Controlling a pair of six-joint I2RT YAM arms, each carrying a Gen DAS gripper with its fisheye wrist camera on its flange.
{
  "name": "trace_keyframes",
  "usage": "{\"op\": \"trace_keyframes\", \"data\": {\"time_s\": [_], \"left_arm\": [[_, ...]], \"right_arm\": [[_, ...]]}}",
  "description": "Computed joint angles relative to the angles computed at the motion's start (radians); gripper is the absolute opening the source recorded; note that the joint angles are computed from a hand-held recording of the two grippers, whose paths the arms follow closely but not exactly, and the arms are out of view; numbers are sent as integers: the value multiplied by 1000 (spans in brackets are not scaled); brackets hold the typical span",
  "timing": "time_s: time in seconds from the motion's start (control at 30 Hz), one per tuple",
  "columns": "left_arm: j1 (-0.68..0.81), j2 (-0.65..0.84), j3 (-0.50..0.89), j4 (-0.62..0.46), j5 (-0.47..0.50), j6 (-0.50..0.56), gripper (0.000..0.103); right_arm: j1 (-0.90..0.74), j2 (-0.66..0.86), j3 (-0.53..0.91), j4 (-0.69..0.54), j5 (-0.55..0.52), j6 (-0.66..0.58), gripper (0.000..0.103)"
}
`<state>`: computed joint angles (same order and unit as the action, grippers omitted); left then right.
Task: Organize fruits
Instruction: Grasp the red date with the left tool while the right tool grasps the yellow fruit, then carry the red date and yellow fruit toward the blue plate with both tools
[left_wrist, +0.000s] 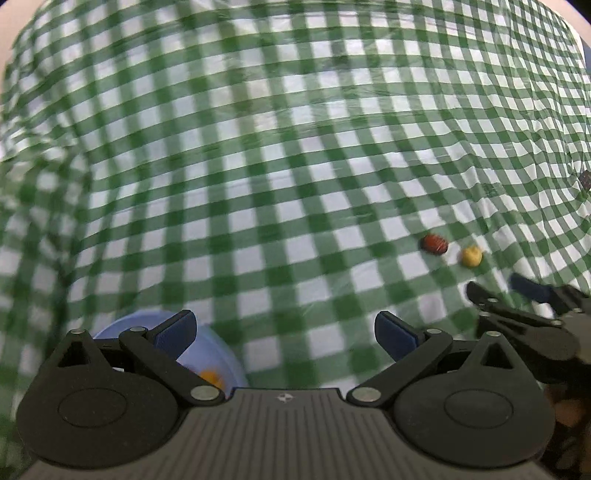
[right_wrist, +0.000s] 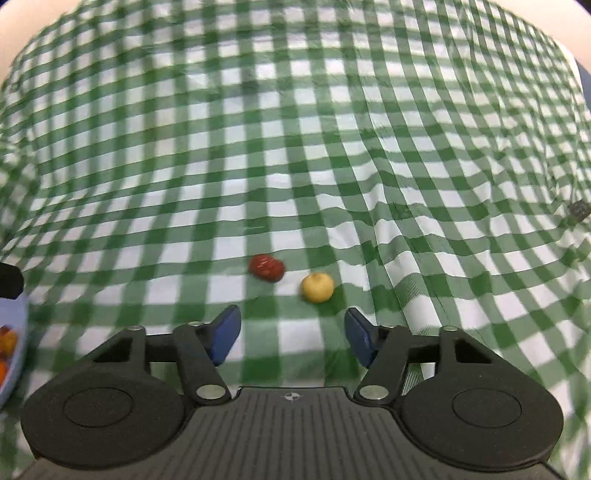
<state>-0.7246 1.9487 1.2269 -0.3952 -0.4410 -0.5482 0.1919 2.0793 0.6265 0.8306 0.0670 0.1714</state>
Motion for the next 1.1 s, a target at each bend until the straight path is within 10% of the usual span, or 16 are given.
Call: {"op": "trace_keyframes", "data": {"time_s": [0.3, 0.63, 0.87, 0.93, 1.1], "left_arm": [[6, 340, 376, -15, 63, 103, 103], [0, 639, 758, -45, 151, 180, 102], [-7, 854, 1112, -223, 198, 211, 63], [-10, 834, 1072, -179, 202, 224, 37], [-15, 663, 815, -83, 177, 207, 35]], "right_arm": [[-87, 232, 246, 1, -56, -62, 27], [-157, 251, 237, 36, 56, -57, 27], [-158, 282, 264, 40, 41, -52, 27], [-165, 295, 296, 25, 33, -57, 27], [-161, 295, 263, 107, 51, -43, 27]]}}
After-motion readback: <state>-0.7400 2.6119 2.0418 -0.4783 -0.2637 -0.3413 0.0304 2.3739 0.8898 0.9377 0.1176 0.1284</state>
